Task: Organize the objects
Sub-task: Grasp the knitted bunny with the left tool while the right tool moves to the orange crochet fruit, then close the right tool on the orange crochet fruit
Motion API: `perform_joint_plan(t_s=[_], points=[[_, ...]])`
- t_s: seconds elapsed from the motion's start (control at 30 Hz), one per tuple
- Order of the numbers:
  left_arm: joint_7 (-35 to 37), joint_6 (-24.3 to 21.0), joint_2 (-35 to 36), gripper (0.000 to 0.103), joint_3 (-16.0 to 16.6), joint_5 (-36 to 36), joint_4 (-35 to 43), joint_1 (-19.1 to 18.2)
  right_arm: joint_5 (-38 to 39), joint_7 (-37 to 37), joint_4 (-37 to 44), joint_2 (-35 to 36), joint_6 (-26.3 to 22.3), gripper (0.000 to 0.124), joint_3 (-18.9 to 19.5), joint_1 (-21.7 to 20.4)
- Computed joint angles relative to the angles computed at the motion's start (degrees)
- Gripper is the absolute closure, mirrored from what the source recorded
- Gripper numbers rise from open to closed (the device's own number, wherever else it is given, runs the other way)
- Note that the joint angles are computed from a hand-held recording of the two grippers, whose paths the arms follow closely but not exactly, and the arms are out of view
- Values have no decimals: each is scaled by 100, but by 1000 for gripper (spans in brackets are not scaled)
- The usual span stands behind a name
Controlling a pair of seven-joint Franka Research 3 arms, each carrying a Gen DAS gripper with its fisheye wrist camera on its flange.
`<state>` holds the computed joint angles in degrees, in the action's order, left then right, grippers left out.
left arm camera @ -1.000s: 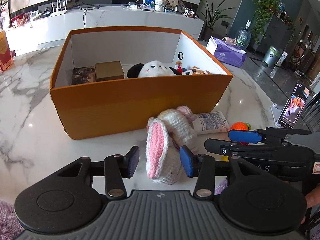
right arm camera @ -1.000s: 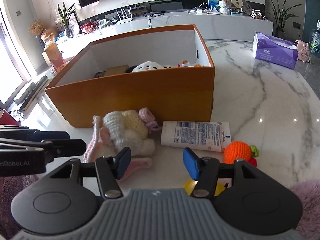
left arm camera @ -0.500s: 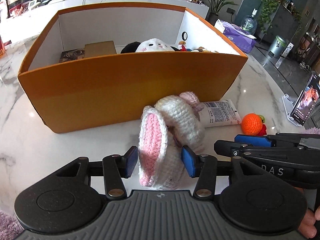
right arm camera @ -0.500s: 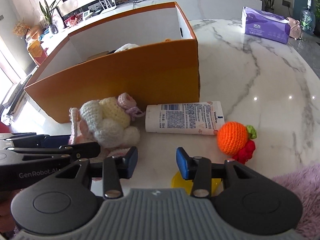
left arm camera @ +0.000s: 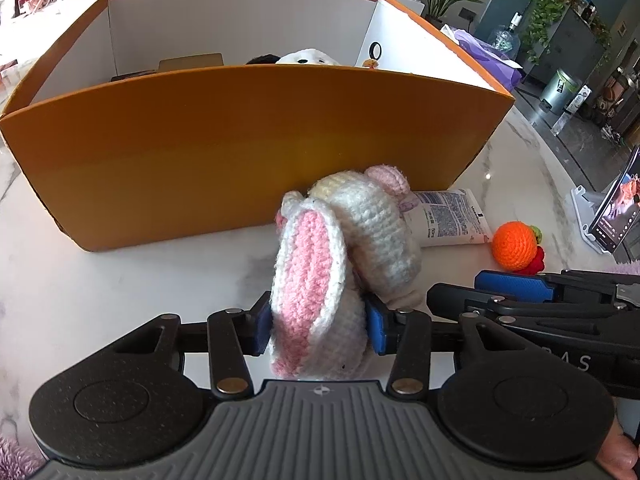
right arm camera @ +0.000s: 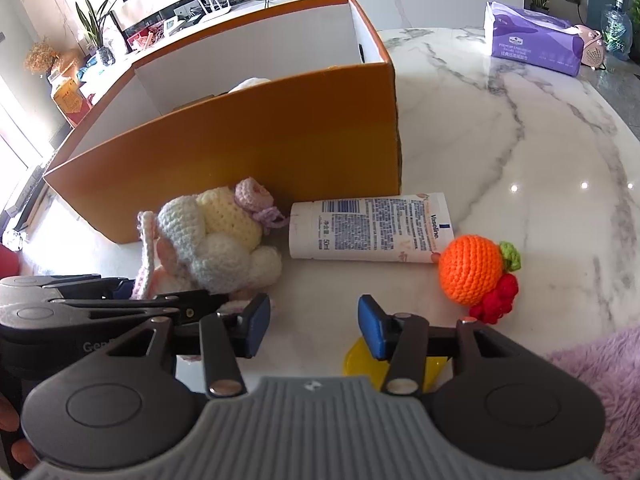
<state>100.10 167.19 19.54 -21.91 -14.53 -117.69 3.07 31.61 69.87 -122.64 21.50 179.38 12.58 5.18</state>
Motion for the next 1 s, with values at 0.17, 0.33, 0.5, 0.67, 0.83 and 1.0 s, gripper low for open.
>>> perform_joint_plan(t_s=[0.17,0.33,0.5,0.67,0.83,1.0], points=[[-65,-19,-72,56,60,50,-44,-33,-9,1,-8,-15,-16,69,-24,17],[-351,-31,-225,57,283,217,-178,-158,-166,162,-45,-72,-67,68,-295,264],[-477,-24,-328,58,352,267,-277,-145,-449,494,-16,-133,-311,68,-656,533],[-555,-43,-326,57,387,322,-265,-166,-861,799,113,-223,-786,61,-1020,708],[-546,-58,-324,57,374,321,-258,-151,-1856,1626,283,-176,-874,58,-1759,1107],[-519,-67,-322,57,358,291,-258,-137,-1522,1486,666,28,-1118,51,-1324,460]])
